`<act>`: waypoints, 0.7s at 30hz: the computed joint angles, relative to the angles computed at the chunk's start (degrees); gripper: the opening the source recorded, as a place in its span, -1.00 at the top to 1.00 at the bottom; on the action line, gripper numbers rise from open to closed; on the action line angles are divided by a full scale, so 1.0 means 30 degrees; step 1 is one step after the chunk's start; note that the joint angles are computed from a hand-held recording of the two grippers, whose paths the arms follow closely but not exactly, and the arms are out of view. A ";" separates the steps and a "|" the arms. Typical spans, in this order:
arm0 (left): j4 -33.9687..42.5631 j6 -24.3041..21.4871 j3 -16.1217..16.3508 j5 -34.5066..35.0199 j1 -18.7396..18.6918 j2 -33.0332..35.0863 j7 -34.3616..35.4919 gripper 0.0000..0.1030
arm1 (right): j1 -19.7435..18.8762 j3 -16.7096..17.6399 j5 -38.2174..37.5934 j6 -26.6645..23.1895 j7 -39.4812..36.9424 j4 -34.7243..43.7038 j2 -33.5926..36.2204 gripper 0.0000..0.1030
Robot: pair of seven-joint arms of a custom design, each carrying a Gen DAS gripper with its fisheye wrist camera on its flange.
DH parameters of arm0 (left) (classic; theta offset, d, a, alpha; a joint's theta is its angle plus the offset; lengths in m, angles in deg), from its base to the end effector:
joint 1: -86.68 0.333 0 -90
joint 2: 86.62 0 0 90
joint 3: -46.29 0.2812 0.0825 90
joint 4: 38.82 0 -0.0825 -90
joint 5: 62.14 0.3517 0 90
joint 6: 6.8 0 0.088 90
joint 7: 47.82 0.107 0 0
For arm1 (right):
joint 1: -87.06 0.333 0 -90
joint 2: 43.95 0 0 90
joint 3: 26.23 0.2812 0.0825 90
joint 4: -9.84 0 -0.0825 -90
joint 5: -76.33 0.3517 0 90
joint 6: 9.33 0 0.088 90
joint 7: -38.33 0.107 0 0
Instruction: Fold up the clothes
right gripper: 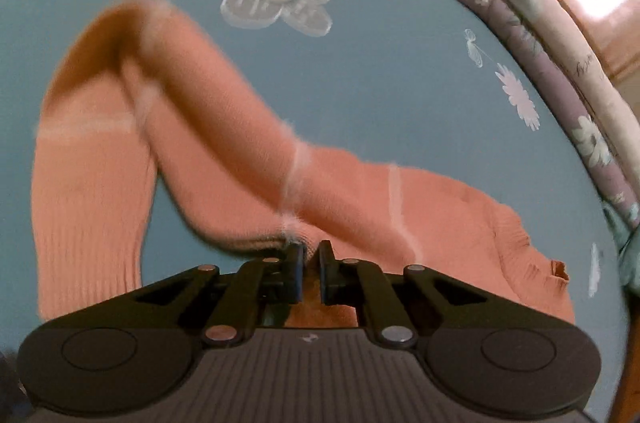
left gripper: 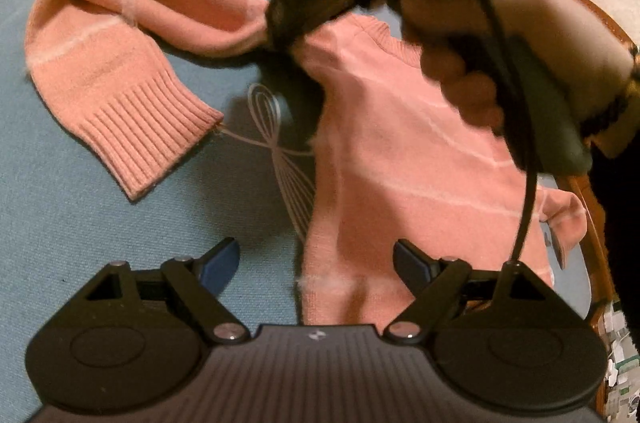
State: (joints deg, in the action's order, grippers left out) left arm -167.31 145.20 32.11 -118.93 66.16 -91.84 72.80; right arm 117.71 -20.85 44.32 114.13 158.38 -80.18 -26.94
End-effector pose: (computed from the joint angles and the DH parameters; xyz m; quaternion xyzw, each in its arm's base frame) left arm 0.4379 -0.2774 0.4337 0.5246 -0.7613 0.3733 0.0764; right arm 0.5324 0.3523 0.4820 -0.7855 0.5546 -0.2604 0.0870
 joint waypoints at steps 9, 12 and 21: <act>0.0099 0.0223 -0.0109 0.0040 -0.0098 0.0136 -0.0195 -0.63 | -0.0323 -0.0373 0.1522 0.0584 0.0585 0.1563 0.1877 0.79; 0.0069 0.0428 -0.0184 0.0021 -0.0176 0.0149 -0.0388 -0.63 | -0.0580 -0.0196 0.2344 0.0400 0.0041 0.1377 0.1409 0.70; -0.0201 0.0924 0.0027 -0.0806 -0.0286 -0.0271 -0.0310 -0.63 | -0.1762 0.0521 0.3343 0.2198 0.0031 -0.5204 -0.6154 0.49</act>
State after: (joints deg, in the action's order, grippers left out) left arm -167.91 147.97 32.19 -121.35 65.31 -92.65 71.88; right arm 112.42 -19.29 54.35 120.72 158.47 -95.80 -45.40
